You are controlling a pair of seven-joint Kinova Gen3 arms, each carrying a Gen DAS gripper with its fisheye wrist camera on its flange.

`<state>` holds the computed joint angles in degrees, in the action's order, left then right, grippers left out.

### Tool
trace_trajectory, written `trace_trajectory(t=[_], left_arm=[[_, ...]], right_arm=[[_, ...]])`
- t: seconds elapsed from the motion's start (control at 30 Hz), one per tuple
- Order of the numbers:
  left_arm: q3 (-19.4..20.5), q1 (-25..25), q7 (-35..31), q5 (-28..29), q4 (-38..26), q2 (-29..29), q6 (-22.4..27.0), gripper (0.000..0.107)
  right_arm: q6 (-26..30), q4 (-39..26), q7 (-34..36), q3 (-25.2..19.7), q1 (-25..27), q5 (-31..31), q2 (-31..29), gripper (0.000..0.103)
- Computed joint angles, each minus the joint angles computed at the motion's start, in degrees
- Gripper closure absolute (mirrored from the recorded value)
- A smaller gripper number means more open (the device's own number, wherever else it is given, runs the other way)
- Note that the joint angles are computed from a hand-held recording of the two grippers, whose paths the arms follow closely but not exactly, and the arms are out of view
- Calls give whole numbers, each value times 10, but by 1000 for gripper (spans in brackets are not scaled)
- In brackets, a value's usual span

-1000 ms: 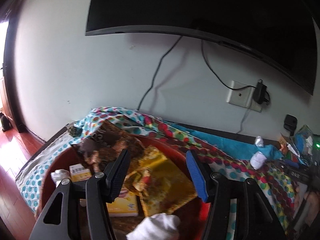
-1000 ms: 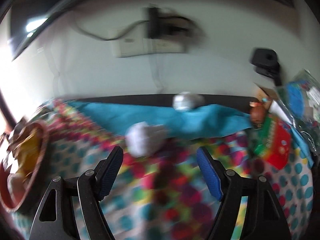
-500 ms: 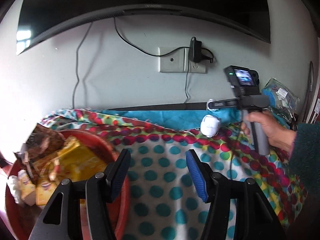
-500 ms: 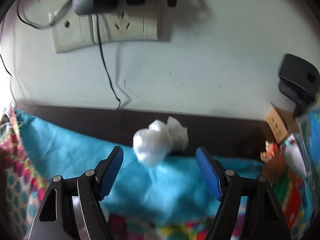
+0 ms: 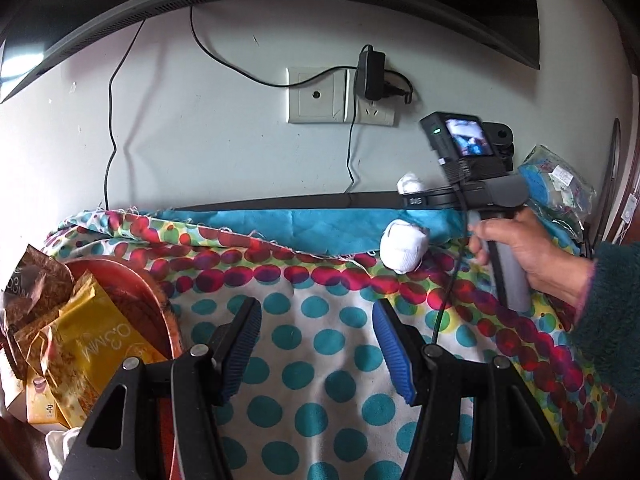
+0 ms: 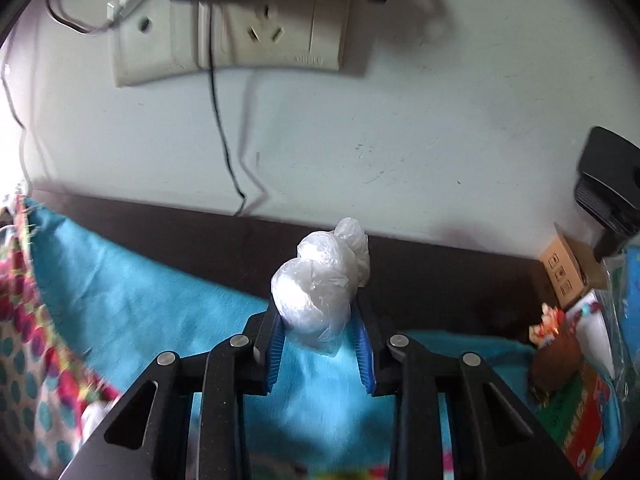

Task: Organize objects
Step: 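Move the right gripper to the clear plastic bag bundle and grasp it, then grasp the white sock on the sheet with the left gripper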

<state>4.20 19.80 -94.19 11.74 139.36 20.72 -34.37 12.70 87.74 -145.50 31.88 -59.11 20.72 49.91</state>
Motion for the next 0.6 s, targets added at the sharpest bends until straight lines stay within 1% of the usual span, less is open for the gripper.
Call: trace_trajectory(t=[0.07, 0.17, 0.2, 0.23, 0.27, 0.3, 0.33, 0.37, 0.43, 0.47, 0.5, 0.53, 0.57, 0.6], left_arm=[[-5, 10, -8, 14, 1, 5, -7, 48], [-4, 14, -9, 11, -3, 10, -2, 48], [-1, 10, -3, 3, -6, 11, 0, 48], [12, -5, 6, -15, -12, 12, 9, 48], [34, -30, 12, -38, -20, 13, 20, 48], [56, -57, 20, -61, -29, 13, 35, 48], [82, -83, 28, -85, -45, 14, 59, 48], [108, -110, 40, -108, -62, 18, 82, 48], [161, -160, 71, -155, -104, 38, 129, 43], [188, -185, 84, -178, -124, 51, 152, 42], [207, -200, 100, -201, -145, 66, 175, 39], [217, -205, 110, -225, -170, 84, 199, 39], [217, -200, 126, -248, -190, 92, 222, 39], [205, -184, 143, -271, -212, 98, 245, 38]], right_arm=[[-44, 50, -9, 20, -25, -4, -19, 75], [-105, 128, -11, 54, -67, -34, -46, 75], [-116, 148, -8, 60, -78, -44, -53, 75], [-126, 169, -6, 67, -90, -55, -61, 75], [-136, 187, -5, 80, -109, -68, -63, 75], [-147, 209, 5, 87, -123, -83, -72, 75], [-160, 230, 10, 83, -127, -91, -83, 75], [-178, 243, 11, 87, -119, -89, -84, 75], [-207, 276, 26, 83, -112, -104, -98, 75], [-215, 290, 31, 81, -110, -111, -103, 75], [-220, 293, 39, 72, -100, -115, -107, 75], [-230, 306, 45, 69, -101, -128, -109, 74], [-236, 313, 45, 57, -91, -131, -113, 74], [-241, 313, 45, 36, -70, -129, -120, 74]])
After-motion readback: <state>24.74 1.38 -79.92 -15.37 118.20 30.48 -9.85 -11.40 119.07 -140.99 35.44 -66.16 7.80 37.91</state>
